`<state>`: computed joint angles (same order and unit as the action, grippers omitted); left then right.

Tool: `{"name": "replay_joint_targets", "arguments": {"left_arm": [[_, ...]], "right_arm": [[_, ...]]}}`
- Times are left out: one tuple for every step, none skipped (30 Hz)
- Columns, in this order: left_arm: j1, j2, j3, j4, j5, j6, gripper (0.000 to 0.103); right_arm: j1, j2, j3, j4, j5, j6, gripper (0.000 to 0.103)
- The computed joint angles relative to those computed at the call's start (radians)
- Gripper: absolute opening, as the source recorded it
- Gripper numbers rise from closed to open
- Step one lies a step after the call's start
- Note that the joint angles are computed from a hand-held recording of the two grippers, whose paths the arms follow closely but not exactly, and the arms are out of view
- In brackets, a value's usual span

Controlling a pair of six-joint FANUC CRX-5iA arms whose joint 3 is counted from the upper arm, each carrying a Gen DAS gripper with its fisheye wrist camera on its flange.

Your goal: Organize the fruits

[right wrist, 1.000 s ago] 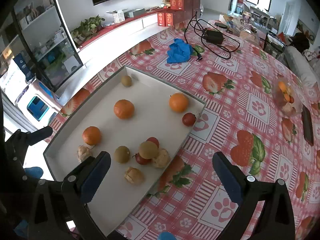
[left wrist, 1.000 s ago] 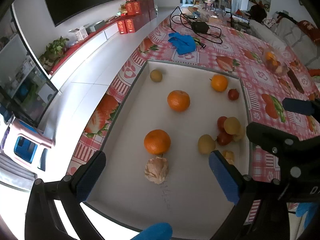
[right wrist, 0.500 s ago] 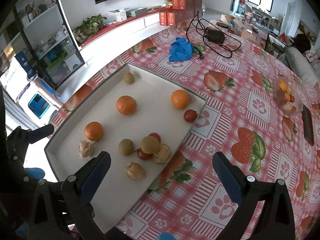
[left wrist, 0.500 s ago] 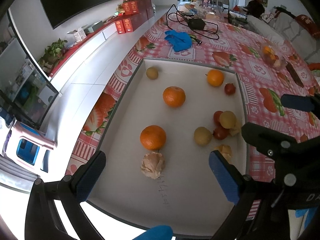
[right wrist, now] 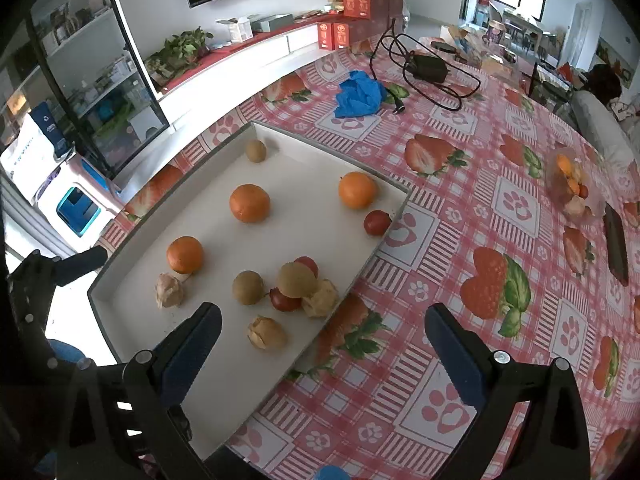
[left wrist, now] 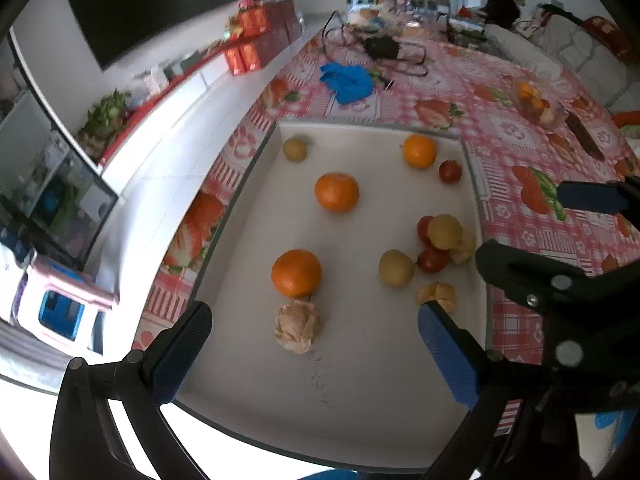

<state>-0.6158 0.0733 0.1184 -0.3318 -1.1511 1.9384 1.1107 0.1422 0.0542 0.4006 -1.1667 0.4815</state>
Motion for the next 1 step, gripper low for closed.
{"name": "replay_joint_targets", "arguments": {"left_arm": [[-0.006, -0.001, 0.001, -0.01, -0.001, 0.0, 0.103]], "right_arm": [[-0.001, -0.003, -0.004, 0.0, 0.003, -0.001, 0.102]]}}
